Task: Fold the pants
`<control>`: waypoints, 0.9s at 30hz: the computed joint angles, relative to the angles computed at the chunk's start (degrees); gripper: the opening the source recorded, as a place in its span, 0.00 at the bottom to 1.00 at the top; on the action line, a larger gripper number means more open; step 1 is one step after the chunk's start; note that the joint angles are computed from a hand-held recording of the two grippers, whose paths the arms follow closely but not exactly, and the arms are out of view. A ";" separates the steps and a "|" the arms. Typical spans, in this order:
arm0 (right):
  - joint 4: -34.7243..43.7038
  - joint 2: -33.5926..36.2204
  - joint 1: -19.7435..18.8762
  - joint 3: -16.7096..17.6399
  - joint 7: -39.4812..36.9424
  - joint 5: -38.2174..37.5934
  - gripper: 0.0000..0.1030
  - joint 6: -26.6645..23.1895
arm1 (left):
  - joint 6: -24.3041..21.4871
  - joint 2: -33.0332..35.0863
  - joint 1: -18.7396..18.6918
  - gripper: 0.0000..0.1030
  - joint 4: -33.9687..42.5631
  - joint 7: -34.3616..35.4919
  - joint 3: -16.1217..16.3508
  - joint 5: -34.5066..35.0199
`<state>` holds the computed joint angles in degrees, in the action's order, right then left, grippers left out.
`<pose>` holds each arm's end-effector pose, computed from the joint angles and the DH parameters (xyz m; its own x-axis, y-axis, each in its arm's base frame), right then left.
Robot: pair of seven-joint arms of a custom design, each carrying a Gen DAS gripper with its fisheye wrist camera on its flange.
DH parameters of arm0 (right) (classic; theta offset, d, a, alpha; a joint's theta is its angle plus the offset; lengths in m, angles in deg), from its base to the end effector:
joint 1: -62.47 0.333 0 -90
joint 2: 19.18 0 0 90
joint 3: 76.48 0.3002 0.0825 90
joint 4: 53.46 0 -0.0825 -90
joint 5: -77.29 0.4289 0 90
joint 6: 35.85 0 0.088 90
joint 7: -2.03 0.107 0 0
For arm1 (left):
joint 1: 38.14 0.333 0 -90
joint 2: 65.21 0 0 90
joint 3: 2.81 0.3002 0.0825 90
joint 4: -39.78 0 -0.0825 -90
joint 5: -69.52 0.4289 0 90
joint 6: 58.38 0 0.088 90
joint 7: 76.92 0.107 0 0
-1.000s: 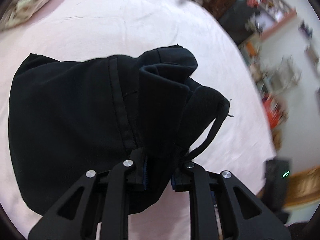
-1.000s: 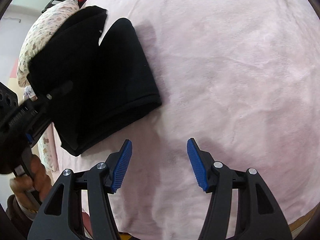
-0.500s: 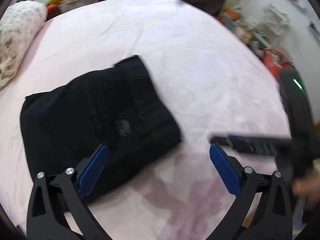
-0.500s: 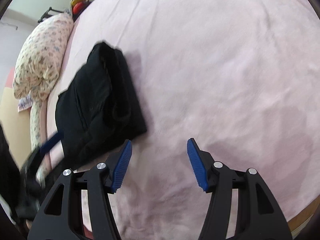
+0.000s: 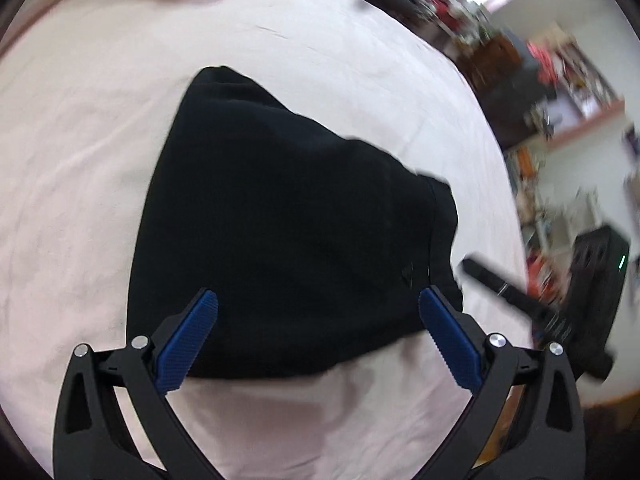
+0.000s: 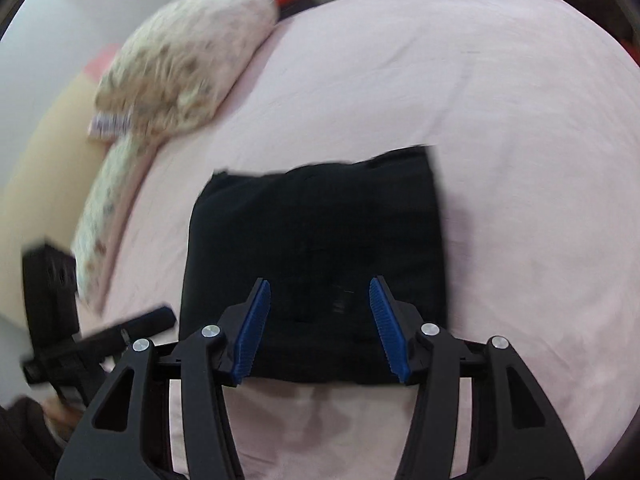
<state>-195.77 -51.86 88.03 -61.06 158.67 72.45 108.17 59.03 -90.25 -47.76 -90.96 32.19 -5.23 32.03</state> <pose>0.3543 0.3179 0.5154 -0.2634 -0.8772 -0.4015 -0.8019 0.4305 -0.4144 0.4759 -0.1370 0.5264 -0.3272 -0.8005 0.5021 -0.9346 0.1958 -0.2968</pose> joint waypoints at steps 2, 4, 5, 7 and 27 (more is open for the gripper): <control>2.62 3.50 -0.03 -0.19 -1.34 -0.20 0.53 -1.02 | -0.11 2.04 0.72 0.98 1.73 -2.13 -0.53 1.78; 4.32 4.97 -0.51 0.25 -0.98 -1.25 0.53 -2.88 | 0.91 2.81 0.87 0.98 2.33 -2.86 -1.32 3.24; 5.19 5.56 -0.82 0.53 -0.86 -2.18 0.53 -4.03 | 2.10 2.92 0.83 0.98 2.48 -2.90 -2.04 4.60; 7.25 7.02 -1.36 1.05 -0.82 -4.41 0.53 -6.89 | 3.27 3.56 0.82 0.98 3.25 -2.34 -2.59 7.37; 5.84 9.12 0.67 -2.41 -4.54 -2.38 0.54 -9.49 | 0.83 6.90 0.27 0.98 3.60 -6.02 -6.28 25.60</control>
